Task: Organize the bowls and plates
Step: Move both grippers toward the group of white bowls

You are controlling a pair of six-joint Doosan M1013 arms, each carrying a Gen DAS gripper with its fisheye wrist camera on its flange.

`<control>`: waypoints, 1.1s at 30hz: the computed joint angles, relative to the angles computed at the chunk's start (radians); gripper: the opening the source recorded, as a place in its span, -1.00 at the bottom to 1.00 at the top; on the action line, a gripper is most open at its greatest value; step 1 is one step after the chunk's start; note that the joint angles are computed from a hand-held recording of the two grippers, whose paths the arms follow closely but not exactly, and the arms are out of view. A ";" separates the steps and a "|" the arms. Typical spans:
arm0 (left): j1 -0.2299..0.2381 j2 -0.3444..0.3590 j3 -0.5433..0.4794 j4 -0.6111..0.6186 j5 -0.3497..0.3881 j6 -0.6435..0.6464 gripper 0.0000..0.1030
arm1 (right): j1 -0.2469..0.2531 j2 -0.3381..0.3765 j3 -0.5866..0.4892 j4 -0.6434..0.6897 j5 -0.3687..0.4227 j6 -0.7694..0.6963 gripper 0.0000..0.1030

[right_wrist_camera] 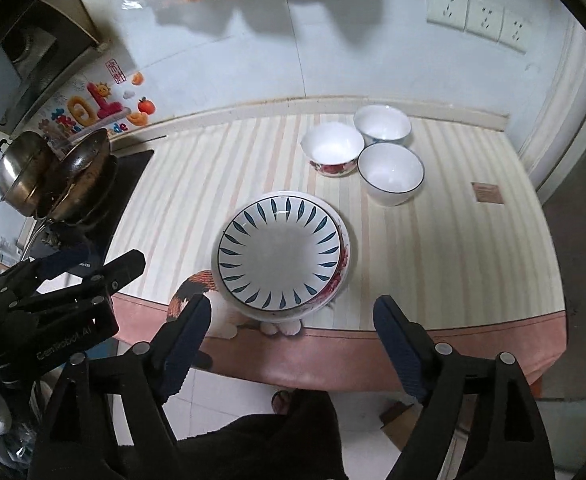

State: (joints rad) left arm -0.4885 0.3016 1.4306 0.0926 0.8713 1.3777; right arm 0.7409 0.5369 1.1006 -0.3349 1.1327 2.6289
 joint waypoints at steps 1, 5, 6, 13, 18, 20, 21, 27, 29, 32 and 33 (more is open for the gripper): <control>-0.002 -0.007 0.007 0.007 -0.004 -0.006 0.59 | 0.009 -0.006 0.003 -0.014 0.000 0.016 0.70; -0.010 -0.037 0.039 0.033 -0.031 -0.023 0.79 | 0.036 -0.021 0.006 -0.060 0.021 0.056 0.72; -0.011 -0.043 0.044 0.035 -0.035 -0.023 0.79 | 0.042 -0.026 0.009 -0.067 0.021 0.066 0.72; -0.025 -0.063 0.057 0.061 -0.054 -0.044 0.79 | 0.056 -0.042 0.018 -0.089 0.028 0.096 0.74; -0.035 -0.037 0.024 0.073 -0.036 -0.069 0.79 | 0.027 -0.060 0.057 -0.059 -0.017 0.086 0.74; -0.041 -0.015 0.001 0.078 -0.029 -0.081 0.79 | 0.006 -0.067 0.077 -0.038 -0.041 0.080 0.74; -0.042 -0.002 -0.013 0.072 -0.021 -0.080 0.79 | -0.009 -0.072 0.093 -0.022 -0.057 0.076 0.74; -0.066 0.140 -0.175 0.031 0.039 -0.097 0.79 | -0.123 -0.098 0.192 0.068 -0.175 0.028 0.74; -0.074 0.217 -0.270 0.006 0.094 -0.083 0.79 | -0.175 -0.096 0.215 0.117 -0.200 -0.006 0.74; -0.074 0.325 -0.411 -0.045 0.191 -0.077 0.79 | -0.245 -0.084 0.231 0.192 -0.237 -0.075 0.74; -0.073 0.365 -0.466 -0.063 0.231 -0.081 0.76 | -0.263 -0.079 0.234 0.210 -0.254 -0.097 0.74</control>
